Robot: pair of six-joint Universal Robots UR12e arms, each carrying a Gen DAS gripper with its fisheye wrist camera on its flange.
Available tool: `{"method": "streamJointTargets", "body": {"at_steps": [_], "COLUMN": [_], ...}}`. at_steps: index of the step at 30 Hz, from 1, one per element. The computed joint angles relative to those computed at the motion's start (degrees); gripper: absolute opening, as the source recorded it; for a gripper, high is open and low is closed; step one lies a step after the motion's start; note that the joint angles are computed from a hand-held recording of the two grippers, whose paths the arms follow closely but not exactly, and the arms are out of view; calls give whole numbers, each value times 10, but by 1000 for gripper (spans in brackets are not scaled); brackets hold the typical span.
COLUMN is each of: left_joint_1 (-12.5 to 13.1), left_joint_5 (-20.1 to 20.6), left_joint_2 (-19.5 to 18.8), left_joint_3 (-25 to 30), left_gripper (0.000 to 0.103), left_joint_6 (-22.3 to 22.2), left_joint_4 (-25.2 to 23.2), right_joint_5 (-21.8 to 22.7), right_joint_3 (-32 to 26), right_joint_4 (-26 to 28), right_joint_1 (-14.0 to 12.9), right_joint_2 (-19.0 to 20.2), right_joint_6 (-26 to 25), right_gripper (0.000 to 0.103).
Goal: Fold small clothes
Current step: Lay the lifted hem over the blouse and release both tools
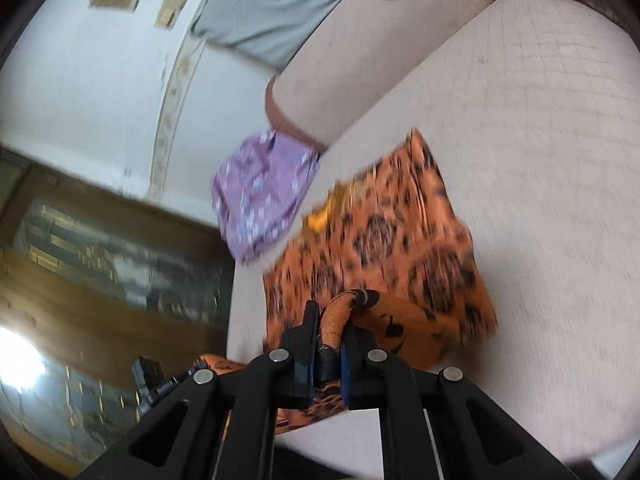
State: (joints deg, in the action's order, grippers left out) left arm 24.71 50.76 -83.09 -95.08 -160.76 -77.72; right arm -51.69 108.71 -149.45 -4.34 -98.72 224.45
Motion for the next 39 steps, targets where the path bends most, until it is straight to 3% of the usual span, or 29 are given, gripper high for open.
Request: {"method": "streamJointTargets", "body": {"at_steps": [3, 8, 11, 13, 16, 18, 19, 20, 21, 23, 25, 29, 32, 34, 39], "left_joint_1": [-33, -64, -75, -71, -62, -63, -67, -75, -78, -89, -99, -129, -140, -146, -150], "left_joint_5": [18, 26, 53, 43, 39, 77, 102, 135, 148, 166, 186, 236, 277, 300, 318], "left_joint_2": [-62, -143, -173, -172, -151, -124, -110, -91, -82, -58, -47, -58, -71, -79, -93], "left_joint_3": [38, 68, 69, 45, 4, -27, -39, -51, -55, -75, -86, -77, -70, -66, -53], "left_gripper": [7, 9, 12, 13, 28, 61, 67, 70, 70, 70, 70, 70, 70, 70, 71], "left_joint_6": [-72, -175, -231, -272, -330, -359, -357, -336, -321, -287, -264, -214, -208, -204, -199], "left_joint_4": [61, 156, 177, 232, 342, 429, 451, 456, 453, 450, 432, 345, 331, 326, 321], "right_joint_5": [-32, -76, -84, -75, -99, -126, -145, -169, -200, -253, -290, -264, -259, -273, -383], "right_joint_3": [-27, -66, -93, -105, -100, -95, -94, -96, -101, -111, -132, -180, -219, -258, -384], "right_joint_4": [-50, -134, -65, -14, -33, -54, -64, -65, -66, -78, -57, 37, 103, 172, 243], "right_joint_1": [0, -5, -6, -11, -12, -8, -4, 3, 14, 39, 68, 127, 162, 182, 210], "right_joint_2": [50, 139, 174, 189, 191, 184, 179, 174, 168, 163, 165, 189, 223, 254, 347], "right_joint_6": [40, 110, 87, 78, 87, 90, 89, 83, 70, 22, -52, -190, -239, -267, -292], "right_gripper": [9, 9, 13, 14, 17, 31, 38, 62, 71, 71, 71, 69, 67, 56, 53]}}
